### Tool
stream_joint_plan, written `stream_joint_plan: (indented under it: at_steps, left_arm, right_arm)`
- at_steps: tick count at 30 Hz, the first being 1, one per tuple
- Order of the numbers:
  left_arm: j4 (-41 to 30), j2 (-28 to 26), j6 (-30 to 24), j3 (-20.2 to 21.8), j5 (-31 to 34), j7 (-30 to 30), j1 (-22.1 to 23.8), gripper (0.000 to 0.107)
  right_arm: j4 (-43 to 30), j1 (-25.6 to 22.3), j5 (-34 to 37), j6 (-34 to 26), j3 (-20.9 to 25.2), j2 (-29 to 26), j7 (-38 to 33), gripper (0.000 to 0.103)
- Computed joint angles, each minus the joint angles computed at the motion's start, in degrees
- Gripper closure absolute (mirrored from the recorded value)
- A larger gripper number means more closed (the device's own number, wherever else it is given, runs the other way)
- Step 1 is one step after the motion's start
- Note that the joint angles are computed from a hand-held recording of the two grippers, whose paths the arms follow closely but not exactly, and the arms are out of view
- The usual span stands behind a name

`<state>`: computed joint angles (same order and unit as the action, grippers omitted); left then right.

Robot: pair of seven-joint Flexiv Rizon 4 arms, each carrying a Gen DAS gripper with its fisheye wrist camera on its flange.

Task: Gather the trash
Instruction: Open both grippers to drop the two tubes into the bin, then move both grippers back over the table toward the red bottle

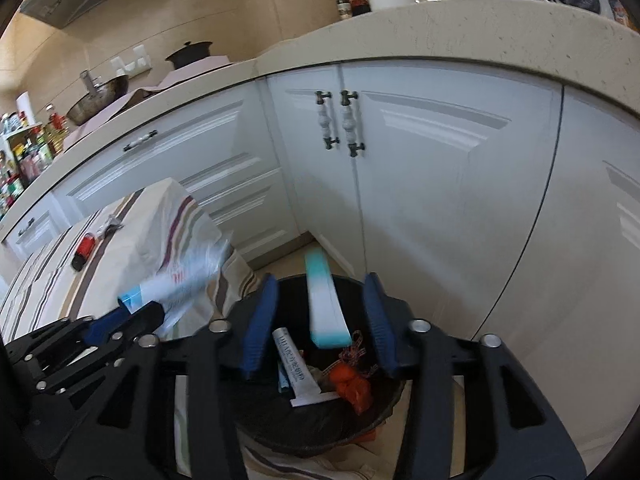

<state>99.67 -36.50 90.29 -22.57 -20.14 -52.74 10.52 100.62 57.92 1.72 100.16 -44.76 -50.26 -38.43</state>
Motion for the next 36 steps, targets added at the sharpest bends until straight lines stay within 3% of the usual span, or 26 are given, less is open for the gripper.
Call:
stream_joint_plan:
  at_steps: [2,16,36]
  left_arm:
    - [0.3,0.2,0.5,-0.9,-0.2,0.0,0.7,0.069]
    - [4.1,3.0,4.0,-7.8,0.8,-0.2,9.2,0.056]
    - [5.7,5.7,6.7,-5.0,3.2,-6.7,18.4,0.053]
  right_arm:
    - [0.1,0.3,0.2,0.1,-0.5,-0.2,0.1,0.058]
    - [1.4,4.8,1.6,0.6,-4.5,0.7,-0.3,0.057]
    - [-8.3,5.7,-4.7,-2.2,-0.8,0.1,-1.2,0.057]
